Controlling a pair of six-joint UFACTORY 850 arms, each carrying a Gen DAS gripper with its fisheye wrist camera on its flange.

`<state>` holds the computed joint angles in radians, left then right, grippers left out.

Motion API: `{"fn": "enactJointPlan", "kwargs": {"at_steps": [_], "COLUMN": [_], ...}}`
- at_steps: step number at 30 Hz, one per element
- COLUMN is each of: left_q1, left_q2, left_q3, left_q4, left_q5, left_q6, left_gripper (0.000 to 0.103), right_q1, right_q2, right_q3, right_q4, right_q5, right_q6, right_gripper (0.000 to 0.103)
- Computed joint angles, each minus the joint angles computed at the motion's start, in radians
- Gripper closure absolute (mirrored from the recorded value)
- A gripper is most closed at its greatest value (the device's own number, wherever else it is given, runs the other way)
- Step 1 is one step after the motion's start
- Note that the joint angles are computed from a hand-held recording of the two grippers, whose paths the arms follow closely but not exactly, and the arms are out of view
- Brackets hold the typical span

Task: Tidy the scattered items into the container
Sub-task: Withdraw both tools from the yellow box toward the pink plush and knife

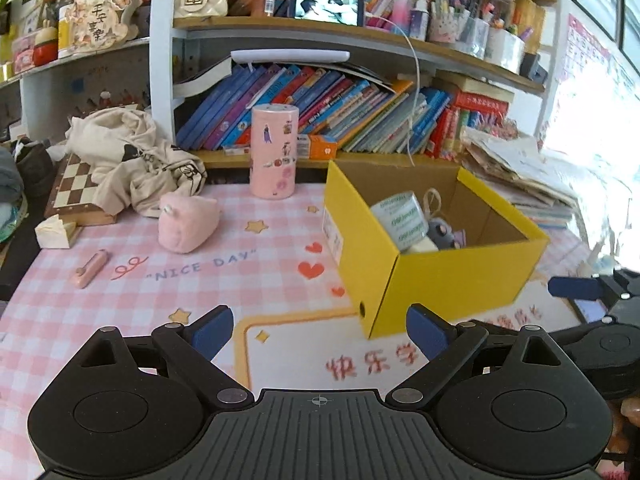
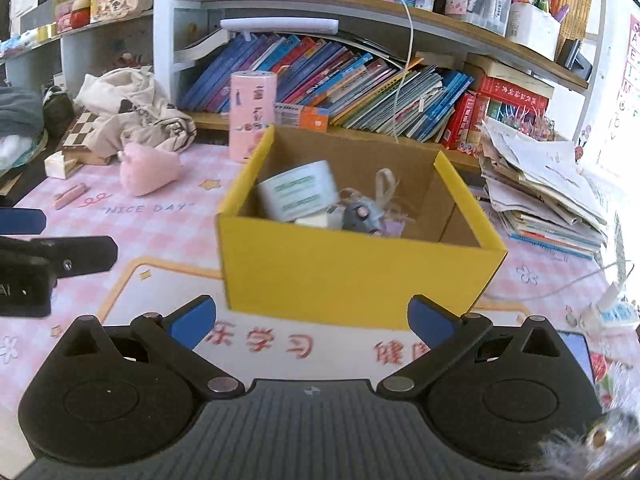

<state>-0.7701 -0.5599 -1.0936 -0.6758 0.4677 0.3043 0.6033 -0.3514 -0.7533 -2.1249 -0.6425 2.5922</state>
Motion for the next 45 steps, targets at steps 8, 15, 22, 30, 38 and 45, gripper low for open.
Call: {"fn": "enactJointPlan", "kwargs": {"at_steps": [8, 15, 22, 30, 38, 45], "left_q1": [0.016, 0.036, 0.058, 0.079, 0.1, 0.111], "left_q2": [0.065, 0.117, 0.154, 0.184, 0.206, 0.203], "left_q3": [0.106, 0.188, 0.243, 0.286, 0.316, 0.322], "left_q4": [0.078, 0.092, 0.056, 0.045, 0.042, 0.094], "left_q5": [0.019, 0.055, 0.079, 0.094, 0.096, 0.076], "left_q6": [-0.037, -0.068, -0.068, -0.074, -0.097, -0.147], "left_gripper": [0.008, 0.007, 0.007, 0.007, 0.007, 0.007], "right_q1": [0.083, 0.139, 0.16, 0.185, 0.203, 0.209], "right_q2": [-0.011, -0.036, -0.065, -0.093, -0.109, -0.119], "right_q3": [-0.01, -0.044, -0.094, -0.141, -0.177, -0.195], "right_q4": [0.101, 0.128, 0.135, 0.137, 0.145, 0.172], "right_q5": [-0.029, -0.038, 0.001, 0.015, 0.025, 0.05], "right_q6": [-0.009, -0.027, -0.063, -0.112, -0.163, -0.22], "right_gripper": [0.0, 0.0, 0.0, 0.0, 0.0, 0.0]}}
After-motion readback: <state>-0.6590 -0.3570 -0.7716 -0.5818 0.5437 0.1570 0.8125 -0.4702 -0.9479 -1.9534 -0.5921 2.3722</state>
